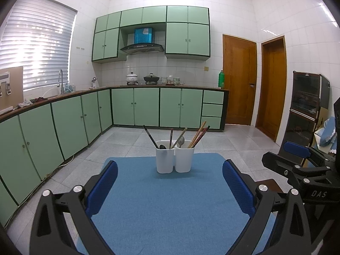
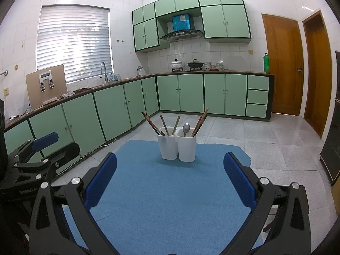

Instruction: Organize utensils

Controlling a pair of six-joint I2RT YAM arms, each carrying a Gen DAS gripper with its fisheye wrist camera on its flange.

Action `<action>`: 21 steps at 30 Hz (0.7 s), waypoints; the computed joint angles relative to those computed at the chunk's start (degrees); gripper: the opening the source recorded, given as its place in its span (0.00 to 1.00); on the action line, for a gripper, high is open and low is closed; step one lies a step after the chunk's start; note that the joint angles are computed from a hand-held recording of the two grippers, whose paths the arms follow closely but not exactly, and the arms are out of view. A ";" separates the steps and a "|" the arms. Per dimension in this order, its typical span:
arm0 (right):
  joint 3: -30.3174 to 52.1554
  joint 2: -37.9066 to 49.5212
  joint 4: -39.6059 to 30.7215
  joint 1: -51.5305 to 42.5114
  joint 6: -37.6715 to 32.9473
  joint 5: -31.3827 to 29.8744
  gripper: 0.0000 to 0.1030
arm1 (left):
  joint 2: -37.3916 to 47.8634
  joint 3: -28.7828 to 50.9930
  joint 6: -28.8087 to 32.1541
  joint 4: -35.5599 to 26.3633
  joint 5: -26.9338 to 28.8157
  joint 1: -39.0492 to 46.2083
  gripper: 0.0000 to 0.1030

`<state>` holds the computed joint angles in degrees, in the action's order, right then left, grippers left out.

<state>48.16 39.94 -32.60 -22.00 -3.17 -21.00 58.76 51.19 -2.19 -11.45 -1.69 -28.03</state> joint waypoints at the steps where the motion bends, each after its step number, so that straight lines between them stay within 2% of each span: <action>1: 0.00 0.01 -0.03 0.12 0.00 0.05 0.95 | 0.00 0.00 0.00 0.00 0.00 0.00 0.94; 21: 0.43 0.26 -0.38 0.66 -0.03 0.50 0.95 | -0.08 0.05 0.19 -0.11 0.55 0.86 0.94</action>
